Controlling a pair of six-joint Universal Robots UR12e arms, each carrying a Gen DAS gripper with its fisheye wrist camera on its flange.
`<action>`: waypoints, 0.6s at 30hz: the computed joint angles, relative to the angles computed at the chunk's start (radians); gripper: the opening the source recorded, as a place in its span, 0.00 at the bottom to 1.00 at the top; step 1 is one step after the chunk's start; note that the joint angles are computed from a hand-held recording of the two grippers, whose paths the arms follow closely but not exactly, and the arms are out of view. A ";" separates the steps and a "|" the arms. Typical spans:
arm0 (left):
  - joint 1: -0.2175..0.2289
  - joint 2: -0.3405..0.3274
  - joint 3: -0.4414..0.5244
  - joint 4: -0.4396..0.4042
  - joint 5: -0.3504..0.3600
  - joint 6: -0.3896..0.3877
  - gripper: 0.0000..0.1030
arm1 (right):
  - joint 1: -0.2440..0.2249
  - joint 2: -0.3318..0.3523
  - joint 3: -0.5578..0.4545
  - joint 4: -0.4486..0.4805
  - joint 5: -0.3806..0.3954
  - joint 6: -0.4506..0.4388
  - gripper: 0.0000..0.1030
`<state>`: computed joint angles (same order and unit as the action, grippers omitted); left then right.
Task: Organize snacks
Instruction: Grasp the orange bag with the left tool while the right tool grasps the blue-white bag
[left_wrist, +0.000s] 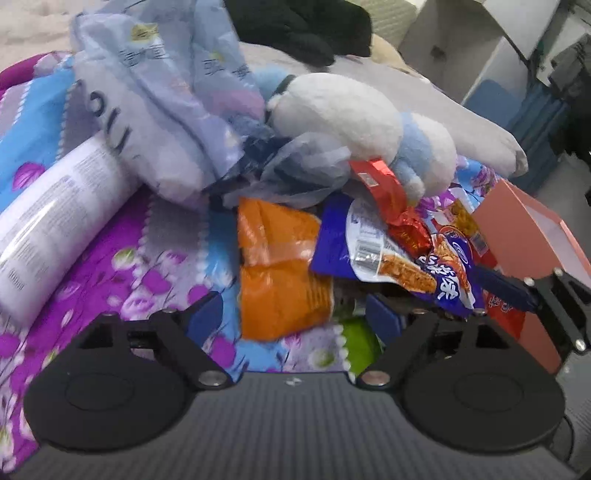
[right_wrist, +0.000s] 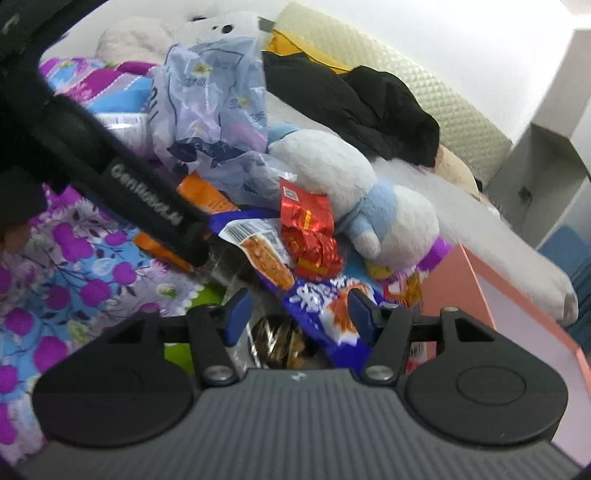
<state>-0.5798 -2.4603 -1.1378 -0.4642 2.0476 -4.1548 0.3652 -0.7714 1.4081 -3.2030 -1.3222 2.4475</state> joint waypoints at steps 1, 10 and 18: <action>0.002 -0.004 0.009 -0.015 0.000 0.010 0.85 | 0.002 0.007 -0.009 0.000 -0.002 -0.011 0.58; 0.019 -0.031 0.030 0.039 -0.020 0.066 0.80 | 0.012 0.042 -0.065 0.030 0.000 -0.018 0.32; 0.013 -0.005 -0.013 0.062 -0.041 -0.008 0.51 | 0.010 0.012 -0.028 0.026 0.001 -0.023 0.23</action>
